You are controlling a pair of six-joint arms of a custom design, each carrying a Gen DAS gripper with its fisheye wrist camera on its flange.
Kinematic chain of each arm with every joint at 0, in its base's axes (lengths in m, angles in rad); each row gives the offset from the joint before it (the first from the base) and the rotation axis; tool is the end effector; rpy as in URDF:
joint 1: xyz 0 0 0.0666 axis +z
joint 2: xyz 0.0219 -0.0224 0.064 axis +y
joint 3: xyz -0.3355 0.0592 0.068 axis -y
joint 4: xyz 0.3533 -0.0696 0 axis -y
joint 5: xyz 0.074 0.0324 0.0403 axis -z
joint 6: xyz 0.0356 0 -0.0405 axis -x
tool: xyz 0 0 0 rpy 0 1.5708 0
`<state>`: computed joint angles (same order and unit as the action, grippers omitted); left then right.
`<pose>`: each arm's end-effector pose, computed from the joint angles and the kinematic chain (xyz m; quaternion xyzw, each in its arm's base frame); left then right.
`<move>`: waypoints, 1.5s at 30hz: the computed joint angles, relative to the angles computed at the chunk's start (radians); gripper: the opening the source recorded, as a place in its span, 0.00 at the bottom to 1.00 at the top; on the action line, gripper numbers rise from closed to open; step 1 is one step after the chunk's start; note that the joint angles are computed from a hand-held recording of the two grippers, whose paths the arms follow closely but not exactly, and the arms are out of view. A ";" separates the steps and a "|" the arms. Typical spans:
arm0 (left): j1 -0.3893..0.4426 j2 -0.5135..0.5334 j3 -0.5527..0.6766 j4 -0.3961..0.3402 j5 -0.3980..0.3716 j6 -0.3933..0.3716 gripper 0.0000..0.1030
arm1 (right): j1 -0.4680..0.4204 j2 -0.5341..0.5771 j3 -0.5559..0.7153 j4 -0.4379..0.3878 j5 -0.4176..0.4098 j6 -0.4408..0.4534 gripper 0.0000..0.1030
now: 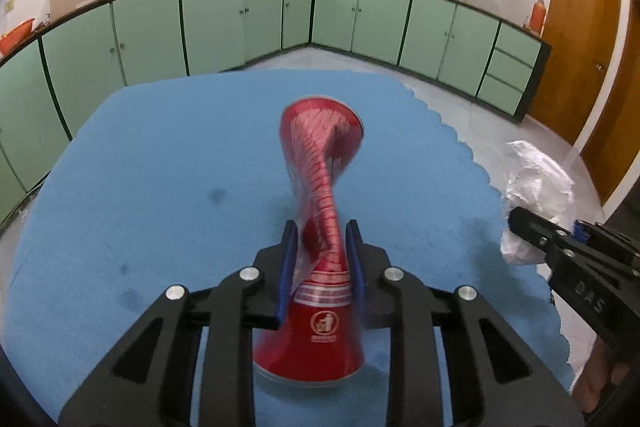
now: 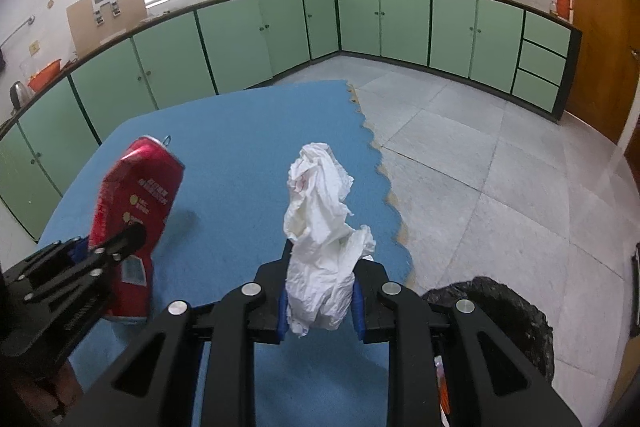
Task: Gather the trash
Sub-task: 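Lift the red can with the left tool and turn it upright, then carry the can and tissue to the bin and open both tools over it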
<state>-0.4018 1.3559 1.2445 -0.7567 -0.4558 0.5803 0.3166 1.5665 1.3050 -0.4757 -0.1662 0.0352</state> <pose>0.4075 -0.1565 0.3526 -0.1590 0.9041 0.0290 0.3957 0.4833 0.1641 0.3016 -0.1925 0.8913 0.1317 0.3888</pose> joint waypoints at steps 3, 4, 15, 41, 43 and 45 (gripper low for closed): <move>0.008 0.035 0.033 -0.063 -0.029 0.050 0.29 | -0.011 -0.015 -0.014 0.002 -0.005 0.001 0.23; 0.016 0.042 0.041 -0.075 -0.028 0.062 0.30 | -0.015 -0.019 -0.018 0.004 -0.008 0.001 0.23; 0.073 0.007 0.017 -0.051 0.066 0.067 0.08 | -0.034 -0.024 -0.017 0.015 -0.035 -0.012 0.23; -0.271 0.223 0.264 0.092 0.100 -0.041 0.06 | -0.332 -0.300 -0.219 0.030 -0.078 0.030 0.23; -0.298 0.261 0.296 0.101 0.107 -0.057 0.06 | -0.367 -0.310 -0.228 0.028 -0.083 0.038 0.23; -0.322 0.295 0.321 0.110 0.108 -0.065 0.06 | -0.405 -0.319 -0.235 0.026 -0.090 0.045 0.23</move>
<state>-0.7235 1.6505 1.5659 -0.6470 -0.3480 0.5148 -0.0883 1.2480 1.0699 -0.4501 -0.2565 0.0806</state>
